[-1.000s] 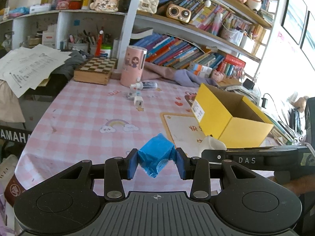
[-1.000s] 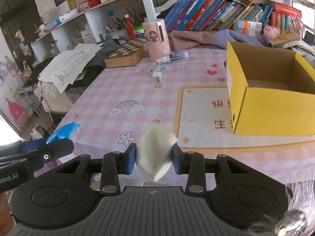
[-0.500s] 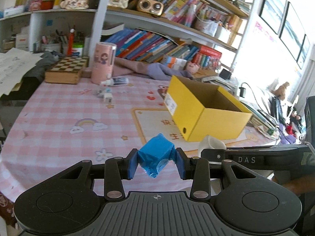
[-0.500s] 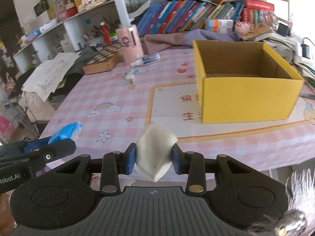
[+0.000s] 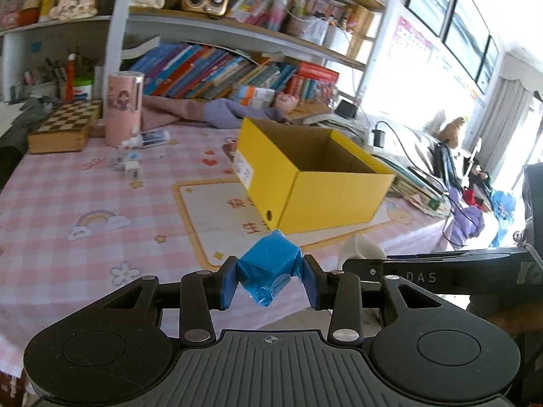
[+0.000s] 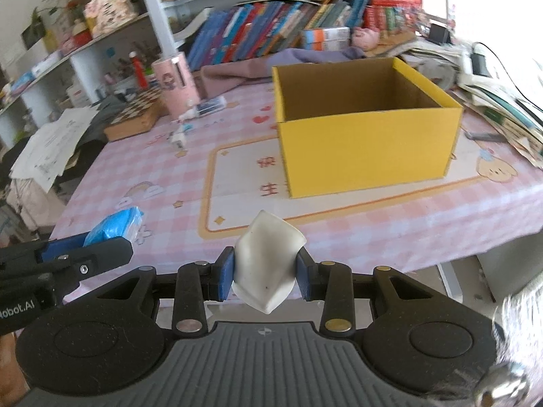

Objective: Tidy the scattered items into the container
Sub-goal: 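Carry the blue packet and cream sponge toward the yellow box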

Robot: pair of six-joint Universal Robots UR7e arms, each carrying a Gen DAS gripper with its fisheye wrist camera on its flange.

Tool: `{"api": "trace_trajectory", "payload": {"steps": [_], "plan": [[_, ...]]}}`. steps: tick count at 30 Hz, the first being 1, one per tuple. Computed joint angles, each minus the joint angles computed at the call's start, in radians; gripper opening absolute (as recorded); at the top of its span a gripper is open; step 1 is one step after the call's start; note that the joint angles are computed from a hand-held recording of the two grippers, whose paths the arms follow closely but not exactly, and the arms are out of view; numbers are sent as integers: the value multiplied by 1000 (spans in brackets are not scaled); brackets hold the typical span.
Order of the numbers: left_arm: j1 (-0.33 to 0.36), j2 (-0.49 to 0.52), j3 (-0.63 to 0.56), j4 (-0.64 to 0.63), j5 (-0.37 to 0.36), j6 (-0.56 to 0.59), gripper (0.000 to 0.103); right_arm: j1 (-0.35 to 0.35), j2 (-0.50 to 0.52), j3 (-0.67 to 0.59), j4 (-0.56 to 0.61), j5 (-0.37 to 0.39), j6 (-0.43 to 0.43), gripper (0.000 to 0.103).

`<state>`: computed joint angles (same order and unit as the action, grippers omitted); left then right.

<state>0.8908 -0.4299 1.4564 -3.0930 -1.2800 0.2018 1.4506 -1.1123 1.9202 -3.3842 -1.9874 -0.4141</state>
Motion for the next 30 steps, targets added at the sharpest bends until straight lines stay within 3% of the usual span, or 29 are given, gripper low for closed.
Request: {"api": "trace_trajectory", "payload": {"steps": [13,30], "plan": [[-10,38,-56,68,-70,51,38,-23,-41,53,-70,-39,46,35],[-11,72,-111,104,-101,57,38,-36,-54,49,-79,-57,51,35]]}}
